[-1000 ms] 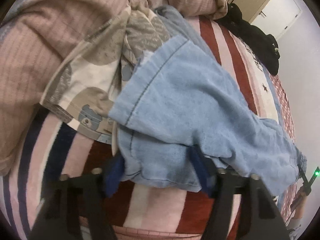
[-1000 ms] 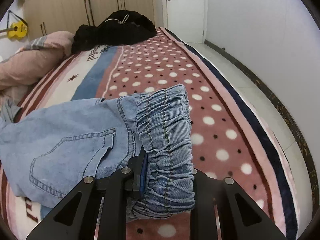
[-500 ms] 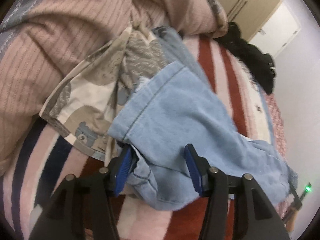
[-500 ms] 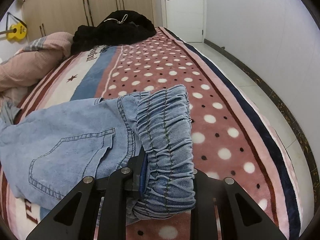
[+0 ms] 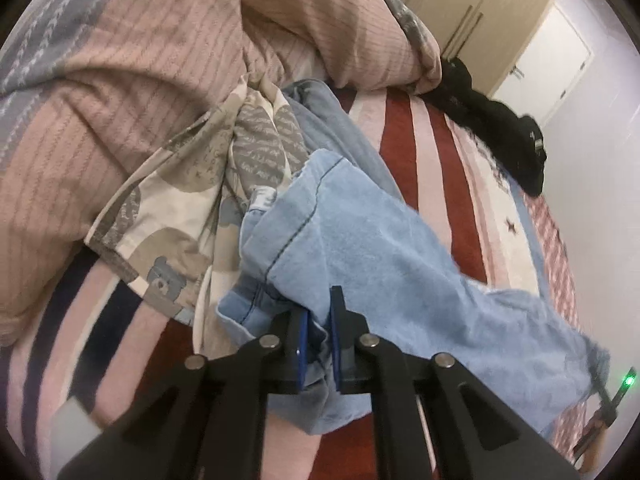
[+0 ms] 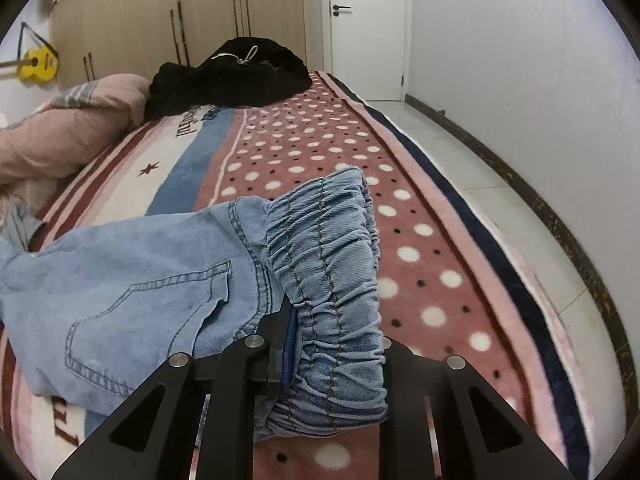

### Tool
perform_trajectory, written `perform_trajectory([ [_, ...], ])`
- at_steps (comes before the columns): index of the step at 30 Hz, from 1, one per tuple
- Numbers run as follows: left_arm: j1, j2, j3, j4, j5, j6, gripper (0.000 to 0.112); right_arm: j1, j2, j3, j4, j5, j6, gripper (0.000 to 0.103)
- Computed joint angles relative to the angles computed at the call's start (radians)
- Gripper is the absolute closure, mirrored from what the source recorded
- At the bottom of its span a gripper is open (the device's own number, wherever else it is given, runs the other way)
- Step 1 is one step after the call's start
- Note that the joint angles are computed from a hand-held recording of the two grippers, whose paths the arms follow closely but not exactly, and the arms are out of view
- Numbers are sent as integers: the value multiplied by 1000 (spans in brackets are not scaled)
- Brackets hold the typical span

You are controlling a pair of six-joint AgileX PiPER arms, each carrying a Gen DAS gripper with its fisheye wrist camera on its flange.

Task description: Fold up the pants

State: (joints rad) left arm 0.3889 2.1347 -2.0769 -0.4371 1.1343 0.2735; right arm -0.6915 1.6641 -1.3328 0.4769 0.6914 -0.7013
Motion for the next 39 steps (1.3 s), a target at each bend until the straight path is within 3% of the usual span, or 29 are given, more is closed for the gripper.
perform_trajectory([
  [6, -23, -119, 178, -37, -4, 74, 105, -85, -34, -26, -13, 59, -1, 91],
  [14, -96, -219, 324, -83, 61, 138, 105, -365, -21, -176, 18, 288, -106, 91],
  [16, -135, -220, 361, -69, 33, 140, 103, -418, -17, -188, 3, 297, -133, 90],
  [19, -198, -216, 414, 13, -67, 102, 103, -476, 15, -192, 3, 319, -168, 90],
  [21, -213, -175, 390, 55, -55, 43, 102, -488, 36, -173, -5, 320, -172, 89],
  [23, -208, -156, 376, 84, -30, 13, 89, -485, 30, -122, -17, 276, -191, 80],
  [25, -215, -178, 388, 157, -55, -15, 53, -484, 19, -90, -29, 233, -200, 69],
  [27, -209, -246, 438, 177, -119, 33, 40, -491, 14, -94, -26, 233, -218, 59],
  [28, -204, -275, 460, 177, -136, 58, 34, -495, 4, -94, -30, 226, -228, 47],
  [33, -198, -322, 408, 98, -71, 159, 29, -497, -111, -63, 34, 197, -344, 35],
  [37, -304, -332, 383, 62, -98, 209, 29, -464, -179, -65, 182, 338, -499, 20],
  [39, -381, -325, 383, 47, -140, 251, 29, -383, -207, -52, 208, 393, -561, 19],
])
